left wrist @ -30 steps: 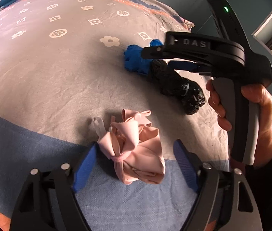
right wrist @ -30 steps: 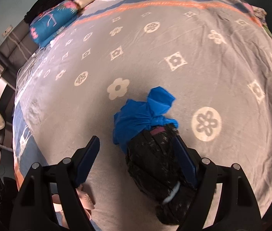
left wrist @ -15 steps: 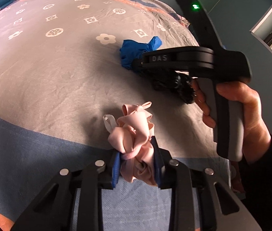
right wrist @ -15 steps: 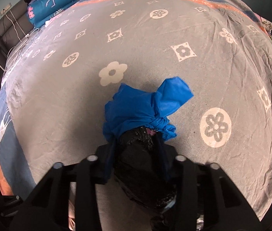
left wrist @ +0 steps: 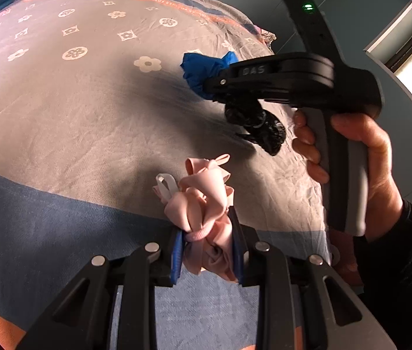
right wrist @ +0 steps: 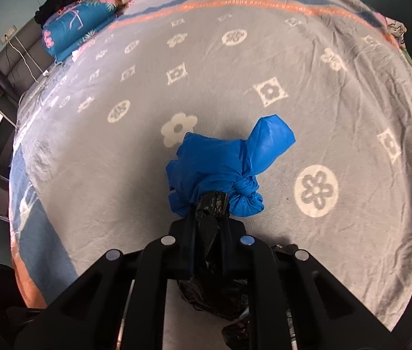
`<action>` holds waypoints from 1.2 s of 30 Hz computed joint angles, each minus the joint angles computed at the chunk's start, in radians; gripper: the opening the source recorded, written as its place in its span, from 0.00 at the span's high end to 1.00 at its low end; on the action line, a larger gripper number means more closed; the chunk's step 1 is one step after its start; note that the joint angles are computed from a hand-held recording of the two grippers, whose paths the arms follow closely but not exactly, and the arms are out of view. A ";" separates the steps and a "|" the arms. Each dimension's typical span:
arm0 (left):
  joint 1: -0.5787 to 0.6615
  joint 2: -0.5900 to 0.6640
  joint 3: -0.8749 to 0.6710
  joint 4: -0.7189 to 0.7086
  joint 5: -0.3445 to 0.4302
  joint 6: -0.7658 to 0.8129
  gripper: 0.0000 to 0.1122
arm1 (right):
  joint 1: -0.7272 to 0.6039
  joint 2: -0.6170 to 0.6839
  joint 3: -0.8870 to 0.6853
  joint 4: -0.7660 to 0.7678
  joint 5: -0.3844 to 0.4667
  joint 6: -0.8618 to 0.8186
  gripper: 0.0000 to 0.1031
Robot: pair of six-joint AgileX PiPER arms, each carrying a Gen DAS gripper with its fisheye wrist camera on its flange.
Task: Collect trash
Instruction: 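Lift the pink cloth and blue-glove black bag and carry them over the bin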
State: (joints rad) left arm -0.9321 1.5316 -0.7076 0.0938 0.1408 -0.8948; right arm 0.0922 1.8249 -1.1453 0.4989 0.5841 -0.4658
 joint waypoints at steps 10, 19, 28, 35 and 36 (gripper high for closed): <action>-0.024 -0.054 0.031 0.256 0.010 -0.275 0.78 | -0.045 -0.199 0.120 0.039 0.055 -0.048 0.89; -0.102 -0.122 0.030 0.513 0.115 -0.573 0.77 | -0.116 -0.396 0.253 0.089 0.132 -0.099 0.89; -0.274 -0.215 -0.029 0.742 0.336 -0.806 0.77 | -0.283 -0.668 0.359 0.133 0.303 -0.181 0.89; -0.410 -0.227 -0.147 0.770 0.530 -0.791 0.77 | -0.536 -0.837 0.353 0.190 0.534 -0.302 0.89; -0.425 -0.223 -0.166 0.771 0.553 -0.784 0.77 | -0.602 -0.859 0.346 0.207 0.588 -0.338 0.89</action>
State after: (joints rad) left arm -1.3567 1.3090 -0.8738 0.8646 0.6938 -1.6784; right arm -0.5101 0.9655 -0.7994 0.7058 1.1719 -0.8041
